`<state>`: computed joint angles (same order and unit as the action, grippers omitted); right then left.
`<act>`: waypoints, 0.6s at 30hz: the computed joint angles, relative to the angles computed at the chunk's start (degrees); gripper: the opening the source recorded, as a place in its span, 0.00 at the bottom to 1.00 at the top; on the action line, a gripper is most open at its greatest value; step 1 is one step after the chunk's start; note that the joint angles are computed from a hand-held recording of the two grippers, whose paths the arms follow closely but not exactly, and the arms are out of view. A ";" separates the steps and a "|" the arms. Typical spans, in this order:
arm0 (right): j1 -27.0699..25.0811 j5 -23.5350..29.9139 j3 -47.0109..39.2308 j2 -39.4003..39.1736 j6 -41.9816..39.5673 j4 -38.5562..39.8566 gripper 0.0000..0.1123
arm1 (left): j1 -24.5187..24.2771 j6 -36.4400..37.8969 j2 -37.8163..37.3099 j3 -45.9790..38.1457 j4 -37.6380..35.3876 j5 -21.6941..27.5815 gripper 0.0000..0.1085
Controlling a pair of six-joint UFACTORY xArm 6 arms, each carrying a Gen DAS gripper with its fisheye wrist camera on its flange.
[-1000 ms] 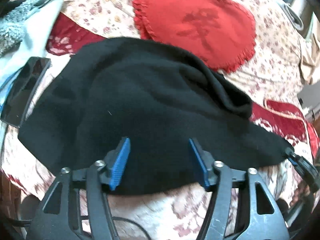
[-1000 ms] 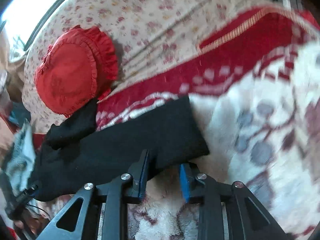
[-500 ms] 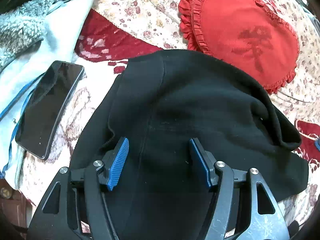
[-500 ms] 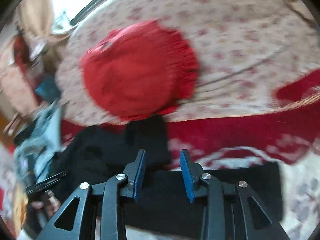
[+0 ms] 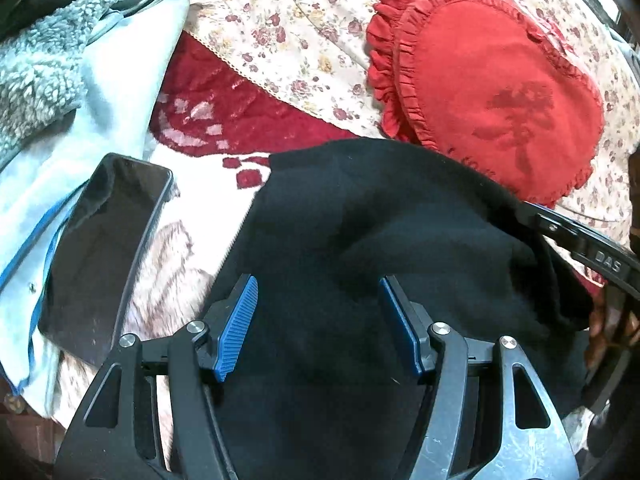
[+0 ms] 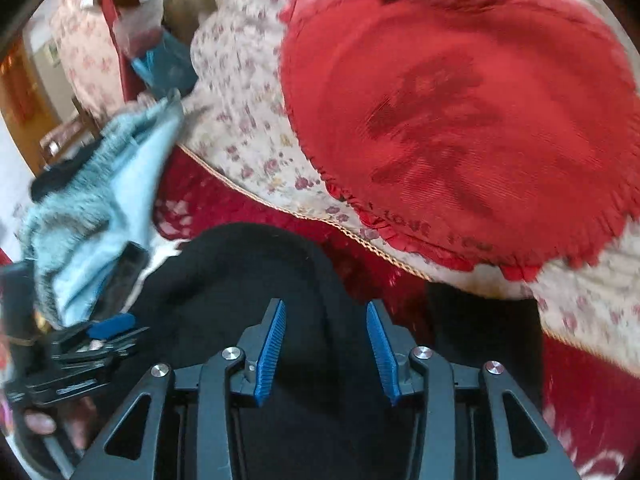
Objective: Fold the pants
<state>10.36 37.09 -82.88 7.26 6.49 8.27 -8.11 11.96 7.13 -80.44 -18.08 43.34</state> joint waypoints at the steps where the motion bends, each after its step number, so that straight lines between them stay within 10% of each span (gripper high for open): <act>1: -0.01 0.73 -2.17 2.23 -0.50 -0.13 0.36 | 0.11 -0.59 0.84 -0.67 0.97 0.06 0.58; 10: -1.82 9.20 -13.26 12.91 -1.80 4.44 0.36 | 1.38 0.03 4.22 -3.42 -0.50 2.67 0.59; 14: -1.27 3.72 -9.12 10.04 -5.53 7.11 0.09 | 1.46 -1.26 3.64 -3.27 -0.07 3.13 0.59; 18: 0.13 -1.05 -4.21 4.86 -6.63 5.75 0.06 | 2.58 -2.34 1.85 -1.89 -0.53 3.11 0.59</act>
<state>10.49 36.04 -87.09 12.12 -0.15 14.02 -5.53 9.61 8.98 -82.33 -18.60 46.46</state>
